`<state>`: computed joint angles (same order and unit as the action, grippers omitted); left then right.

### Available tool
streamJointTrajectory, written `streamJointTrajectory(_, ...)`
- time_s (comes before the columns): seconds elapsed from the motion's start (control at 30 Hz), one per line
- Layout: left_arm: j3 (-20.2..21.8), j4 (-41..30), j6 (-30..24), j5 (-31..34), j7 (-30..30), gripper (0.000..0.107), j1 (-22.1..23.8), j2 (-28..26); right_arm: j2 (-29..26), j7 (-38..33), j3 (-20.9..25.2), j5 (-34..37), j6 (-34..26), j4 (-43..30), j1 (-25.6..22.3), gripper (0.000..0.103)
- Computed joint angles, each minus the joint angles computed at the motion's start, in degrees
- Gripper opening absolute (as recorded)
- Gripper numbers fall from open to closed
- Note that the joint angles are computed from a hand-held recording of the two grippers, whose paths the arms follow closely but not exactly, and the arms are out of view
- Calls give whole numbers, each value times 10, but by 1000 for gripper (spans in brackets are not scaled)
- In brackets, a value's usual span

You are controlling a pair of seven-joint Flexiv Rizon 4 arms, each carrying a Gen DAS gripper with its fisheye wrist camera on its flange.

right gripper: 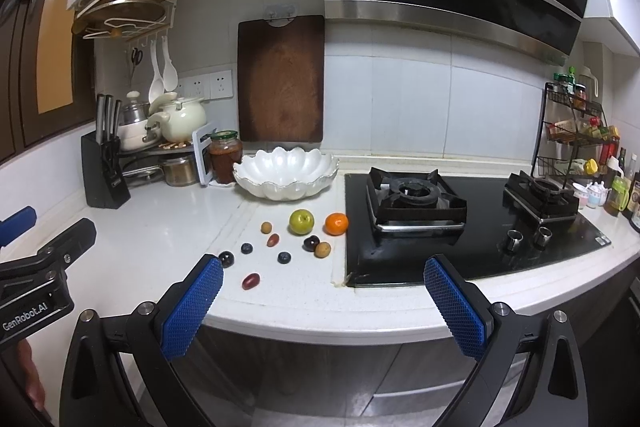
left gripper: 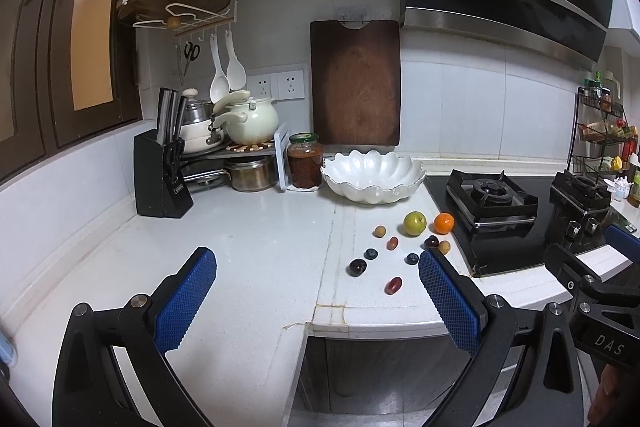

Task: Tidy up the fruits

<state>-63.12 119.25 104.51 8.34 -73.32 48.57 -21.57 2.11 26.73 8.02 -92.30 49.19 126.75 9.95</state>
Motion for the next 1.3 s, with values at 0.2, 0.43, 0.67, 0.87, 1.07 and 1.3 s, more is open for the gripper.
streamJointTrajectory(0.2,3,-1,0,0,0,103,-2,0,-1,1,0,-1,-1,0,0,102)
streamJointTrajectory(0.43,9,-4,-3,-4,3,103,-8,0,-3,-3,0,1,1,-3,1,102)
streamJointTrajectory(0.67,35,-5,-4,-9,8,103,-29,5,-9,-6,-2,3,8,-6,2,102)
streamJointTrajectory(0.87,58,-20,-20,-22,27,103,-52,-8,-30,-10,-10,-4,35,-20,0,102)
streamJointTrajectory(1.07,89,-61,-45,-49,72,103,-94,-44,-63,-20,-22,-25,56,-49,-2,102)
streamJointTrajectory(1.3,126,-121,-93,-80,159,99,-147,-86,-115,-31,-39,-33,97,-91,-5,101)
